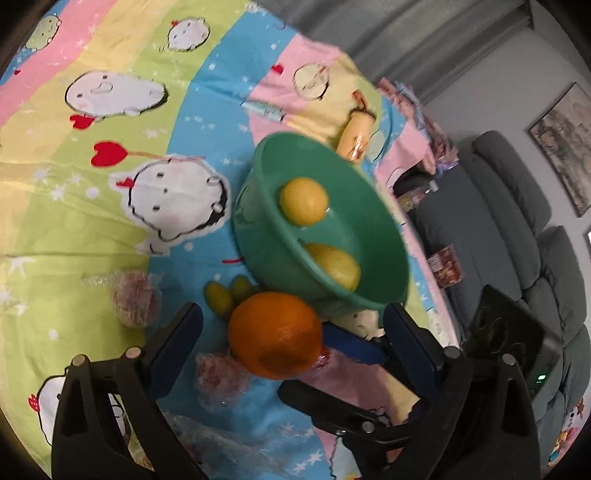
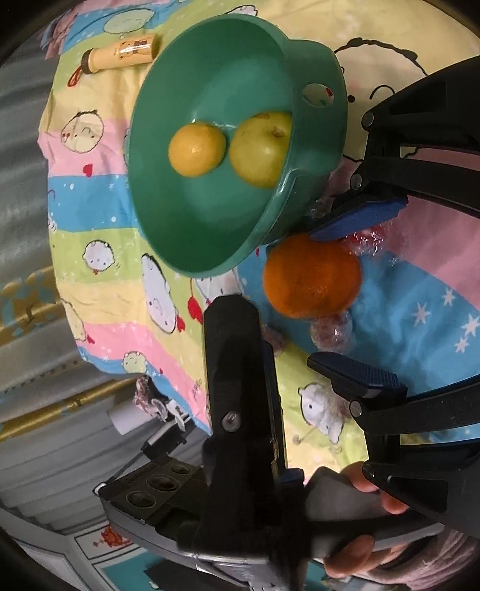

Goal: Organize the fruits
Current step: 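Move the right gripper to the orange and grasp it, then carry the orange with the right gripper into the basin and release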

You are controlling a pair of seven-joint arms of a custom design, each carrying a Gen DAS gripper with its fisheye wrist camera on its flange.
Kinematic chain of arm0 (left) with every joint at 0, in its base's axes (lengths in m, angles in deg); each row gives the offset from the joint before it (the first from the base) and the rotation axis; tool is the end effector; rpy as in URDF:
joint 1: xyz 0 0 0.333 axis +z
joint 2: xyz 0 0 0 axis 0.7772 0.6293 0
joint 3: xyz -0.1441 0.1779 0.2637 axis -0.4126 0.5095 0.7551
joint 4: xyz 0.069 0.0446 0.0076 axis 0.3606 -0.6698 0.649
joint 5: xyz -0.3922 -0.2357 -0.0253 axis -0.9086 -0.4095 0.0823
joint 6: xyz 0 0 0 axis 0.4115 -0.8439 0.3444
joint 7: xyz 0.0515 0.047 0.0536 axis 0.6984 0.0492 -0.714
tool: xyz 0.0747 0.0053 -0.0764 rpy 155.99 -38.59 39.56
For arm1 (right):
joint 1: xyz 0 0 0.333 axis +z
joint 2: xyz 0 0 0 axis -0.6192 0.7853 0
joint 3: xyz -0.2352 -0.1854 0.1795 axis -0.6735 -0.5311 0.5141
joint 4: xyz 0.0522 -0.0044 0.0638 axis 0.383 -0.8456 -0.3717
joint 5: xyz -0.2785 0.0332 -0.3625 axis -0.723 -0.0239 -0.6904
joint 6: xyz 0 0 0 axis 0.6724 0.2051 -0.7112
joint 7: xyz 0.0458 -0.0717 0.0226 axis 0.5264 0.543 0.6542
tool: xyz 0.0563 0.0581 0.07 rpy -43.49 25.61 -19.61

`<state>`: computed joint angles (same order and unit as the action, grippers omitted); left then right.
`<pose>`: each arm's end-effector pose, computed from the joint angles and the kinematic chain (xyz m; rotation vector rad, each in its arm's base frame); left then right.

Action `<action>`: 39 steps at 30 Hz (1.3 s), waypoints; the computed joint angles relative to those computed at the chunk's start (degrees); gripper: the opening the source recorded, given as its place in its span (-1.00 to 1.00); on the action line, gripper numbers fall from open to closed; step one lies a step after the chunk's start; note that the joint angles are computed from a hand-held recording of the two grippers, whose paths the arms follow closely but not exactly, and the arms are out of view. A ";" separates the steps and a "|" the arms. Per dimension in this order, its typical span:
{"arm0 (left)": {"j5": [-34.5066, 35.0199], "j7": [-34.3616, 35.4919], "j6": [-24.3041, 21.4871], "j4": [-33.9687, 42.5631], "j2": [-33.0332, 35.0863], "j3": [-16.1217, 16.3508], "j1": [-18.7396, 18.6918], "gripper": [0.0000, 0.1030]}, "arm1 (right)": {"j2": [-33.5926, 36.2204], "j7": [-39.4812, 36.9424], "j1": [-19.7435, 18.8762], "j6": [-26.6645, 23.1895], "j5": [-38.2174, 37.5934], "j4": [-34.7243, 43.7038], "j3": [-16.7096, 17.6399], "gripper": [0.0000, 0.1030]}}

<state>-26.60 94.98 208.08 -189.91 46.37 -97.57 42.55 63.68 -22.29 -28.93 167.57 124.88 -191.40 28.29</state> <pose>0.6384 -0.2371 0.5031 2.1532 -1.8265 1.3695 0.6612 0.1497 0.5004 -2.0335 1.0449 -0.0104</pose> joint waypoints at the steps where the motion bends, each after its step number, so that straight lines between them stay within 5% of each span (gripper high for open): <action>1: -1.02 0.15 -0.60 0.31 0.42 -0.07 0.18 0.88 | 0.12 0.04 0.01 0.12 0.10 0.09 0.02 0.27; 4: -7.58 4.38 -2.05 1.20 1.33 -0.85 1.08 0.84 | 0.45 0.34 0.10 0.78 -0.31 0.29 0.11 0.27; 14: -5.48 0.88 -4.43 1.24 1.96 -0.56 1.01 0.49 | 1.73 1.32 0.82 3.98 -4.88 0.58 0.86 0.26; 21: -7.62 1.13 -4.04 0.18 1.16 -0.30 1.10 0.28 | 1.50 0.64 0.70 5.48 -3.66 -0.03 1.03 0.08; 39: -9.03 5.18 4.87 -3.86 -5.51 2.16 -4.19 0.24 | -6.00 -14.22 2.32 5.83 10.32 -4.32 -0.73 0.05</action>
